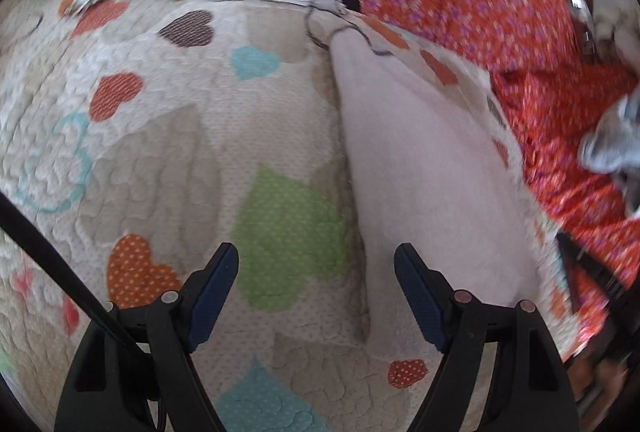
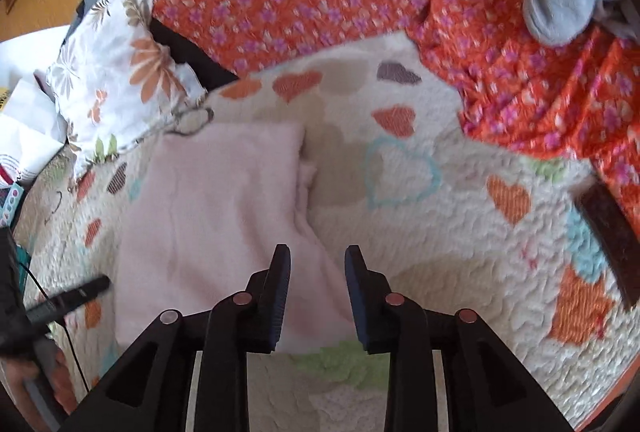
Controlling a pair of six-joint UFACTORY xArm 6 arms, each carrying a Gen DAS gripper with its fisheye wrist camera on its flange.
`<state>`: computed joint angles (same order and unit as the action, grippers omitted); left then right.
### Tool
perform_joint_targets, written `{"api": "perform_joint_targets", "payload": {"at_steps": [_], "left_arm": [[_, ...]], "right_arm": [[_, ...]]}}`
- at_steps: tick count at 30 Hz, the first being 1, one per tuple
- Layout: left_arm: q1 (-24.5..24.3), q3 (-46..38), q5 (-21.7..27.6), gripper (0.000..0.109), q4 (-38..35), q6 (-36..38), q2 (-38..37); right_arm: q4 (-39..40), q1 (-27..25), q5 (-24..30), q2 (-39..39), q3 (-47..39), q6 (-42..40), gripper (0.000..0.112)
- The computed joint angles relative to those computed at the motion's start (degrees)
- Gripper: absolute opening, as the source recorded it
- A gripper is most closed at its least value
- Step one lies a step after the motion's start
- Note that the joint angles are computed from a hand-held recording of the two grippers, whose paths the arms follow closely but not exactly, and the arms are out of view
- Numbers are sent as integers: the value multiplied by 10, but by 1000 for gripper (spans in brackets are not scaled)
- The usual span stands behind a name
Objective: Fold small clothes
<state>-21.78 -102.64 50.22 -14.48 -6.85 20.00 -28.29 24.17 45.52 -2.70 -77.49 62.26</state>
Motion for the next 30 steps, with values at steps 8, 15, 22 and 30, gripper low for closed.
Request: {"api": "perform_joint_targets", "payload": {"at_steps": [8, 15, 22, 30], "left_arm": [[-48, 3, -5, 79, 166, -24, 7], [-50, 4, -2, 79, 178, -29, 5], [-56, 29, -11, 79, 197, -27, -15], [-45, 88, -28, 79, 132, 14, -72]], "right_arm": [[84, -4, -11, 90, -65, -105, 31], [137, -15, -9, 100, -56, -132, 39], [117, -11, -3, 95, -56, -116, 40], [4, 2, -36, 70, -40, -30, 40]]}}
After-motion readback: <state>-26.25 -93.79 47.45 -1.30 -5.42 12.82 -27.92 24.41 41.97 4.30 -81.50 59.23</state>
